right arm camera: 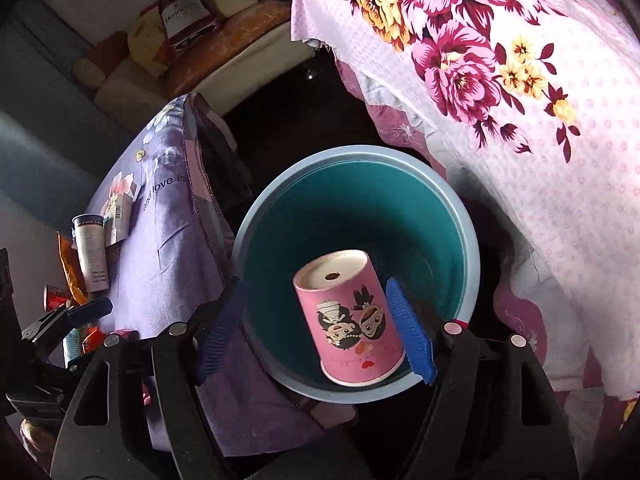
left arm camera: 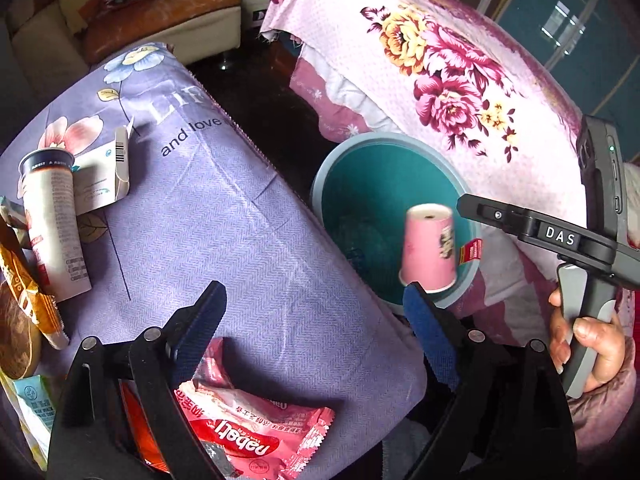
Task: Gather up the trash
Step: 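Open the right tool to drop the pink paper cup into the bin, then grasp yellow-patterned wrapper with left tool while right tool grasps pink Lebeta wrapper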
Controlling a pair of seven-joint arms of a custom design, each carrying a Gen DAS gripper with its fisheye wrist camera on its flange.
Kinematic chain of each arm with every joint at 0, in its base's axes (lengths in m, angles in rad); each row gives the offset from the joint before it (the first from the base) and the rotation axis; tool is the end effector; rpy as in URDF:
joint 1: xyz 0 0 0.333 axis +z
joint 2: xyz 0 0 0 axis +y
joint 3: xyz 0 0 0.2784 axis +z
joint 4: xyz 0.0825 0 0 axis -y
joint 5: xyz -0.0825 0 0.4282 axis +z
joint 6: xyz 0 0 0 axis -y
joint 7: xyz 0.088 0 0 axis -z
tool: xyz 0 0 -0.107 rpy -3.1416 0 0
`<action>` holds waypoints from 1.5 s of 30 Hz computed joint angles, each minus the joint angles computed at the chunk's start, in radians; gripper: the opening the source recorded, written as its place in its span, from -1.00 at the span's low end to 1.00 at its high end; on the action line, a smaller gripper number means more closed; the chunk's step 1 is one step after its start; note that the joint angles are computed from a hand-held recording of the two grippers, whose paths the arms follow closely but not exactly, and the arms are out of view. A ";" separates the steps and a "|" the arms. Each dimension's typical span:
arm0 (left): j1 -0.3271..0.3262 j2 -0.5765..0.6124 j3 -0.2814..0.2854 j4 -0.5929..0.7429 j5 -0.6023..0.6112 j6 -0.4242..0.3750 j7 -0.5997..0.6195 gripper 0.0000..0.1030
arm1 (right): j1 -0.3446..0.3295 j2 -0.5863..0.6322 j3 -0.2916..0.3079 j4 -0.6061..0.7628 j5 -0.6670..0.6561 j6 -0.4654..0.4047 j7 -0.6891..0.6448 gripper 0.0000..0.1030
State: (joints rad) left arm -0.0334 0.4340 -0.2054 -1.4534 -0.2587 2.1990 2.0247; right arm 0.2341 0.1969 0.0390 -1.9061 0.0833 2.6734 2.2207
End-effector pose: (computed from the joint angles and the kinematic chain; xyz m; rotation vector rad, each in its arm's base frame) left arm 0.7227 -0.1625 0.4286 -1.4861 2.6260 -0.6787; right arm 0.6538 0.1795 0.4011 -1.3768 2.1773 -0.1587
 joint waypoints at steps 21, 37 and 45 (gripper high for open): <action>0.169 -0.206 0.091 -0.227 -0.175 0.075 0.063 0.77 | 0.127 0.161 0.051 0.303 -0.078 -0.175 -0.046 0.50; 0.297 -0.168 0.154 -0.225 -0.219 0.117 0.001 0.77 | 0.231 0.444 0.056 0.683 -0.062 -0.400 -0.108 0.50; 0.334 -0.111 0.156 -0.194 -0.176 0.118 -0.066 0.77 | 0.275 0.521 0.039 0.797 -0.103 -0.450 -0.101 -0.54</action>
State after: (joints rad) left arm 0.3008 0.3228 -0.0494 -1.6479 -0.4351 2.3172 1.9583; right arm 0.5089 0.7176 0.0783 -1.1093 -0.0198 2.2232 2.1199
